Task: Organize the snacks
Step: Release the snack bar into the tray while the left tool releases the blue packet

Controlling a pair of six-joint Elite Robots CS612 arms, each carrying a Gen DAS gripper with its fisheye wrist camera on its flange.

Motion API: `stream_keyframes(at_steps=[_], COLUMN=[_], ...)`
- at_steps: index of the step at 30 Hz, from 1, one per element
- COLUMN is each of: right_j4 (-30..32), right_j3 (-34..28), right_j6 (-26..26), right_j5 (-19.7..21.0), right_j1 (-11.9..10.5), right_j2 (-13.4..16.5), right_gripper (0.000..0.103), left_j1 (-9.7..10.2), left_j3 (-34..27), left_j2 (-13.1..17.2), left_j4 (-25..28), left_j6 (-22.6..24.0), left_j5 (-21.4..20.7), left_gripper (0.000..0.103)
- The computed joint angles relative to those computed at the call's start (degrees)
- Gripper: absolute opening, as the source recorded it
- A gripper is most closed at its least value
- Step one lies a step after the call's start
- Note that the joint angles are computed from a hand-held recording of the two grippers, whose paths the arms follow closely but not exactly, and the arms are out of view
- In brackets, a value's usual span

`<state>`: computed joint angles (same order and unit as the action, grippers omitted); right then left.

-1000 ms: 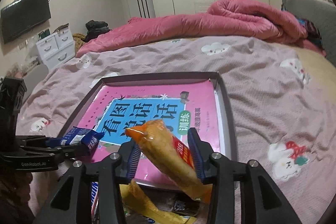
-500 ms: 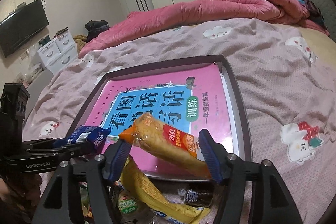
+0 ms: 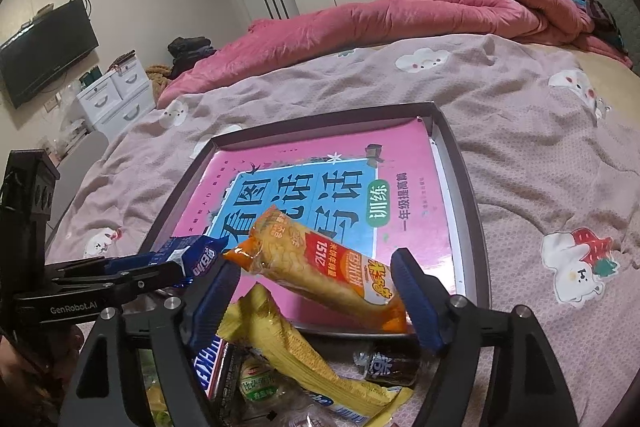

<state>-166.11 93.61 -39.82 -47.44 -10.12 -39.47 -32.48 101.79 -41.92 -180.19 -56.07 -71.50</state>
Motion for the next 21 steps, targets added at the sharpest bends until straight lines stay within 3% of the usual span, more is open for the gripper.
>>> stream_keyframes(at_steps=[12,21], right_j4=[0.25,-1.31], right_j3=[2.02,3.21], right_j6=[-3.34,-2.05], right_j5=[-0.24,1.55], right_j1=[0.19,-0.73], right_j2=[-1.34,-2.33], right_gripper=[0.084,0.084], left_j1=[-0.19,-0.59], left_j3=[0.86,1.65], left_j2=[-0.67,-1.56], left_j4=[0.36,0.57], left_j6=[-0.67,-0.77], left_j5=[0.33,1.56], left_gripper=[0.054,0.054])
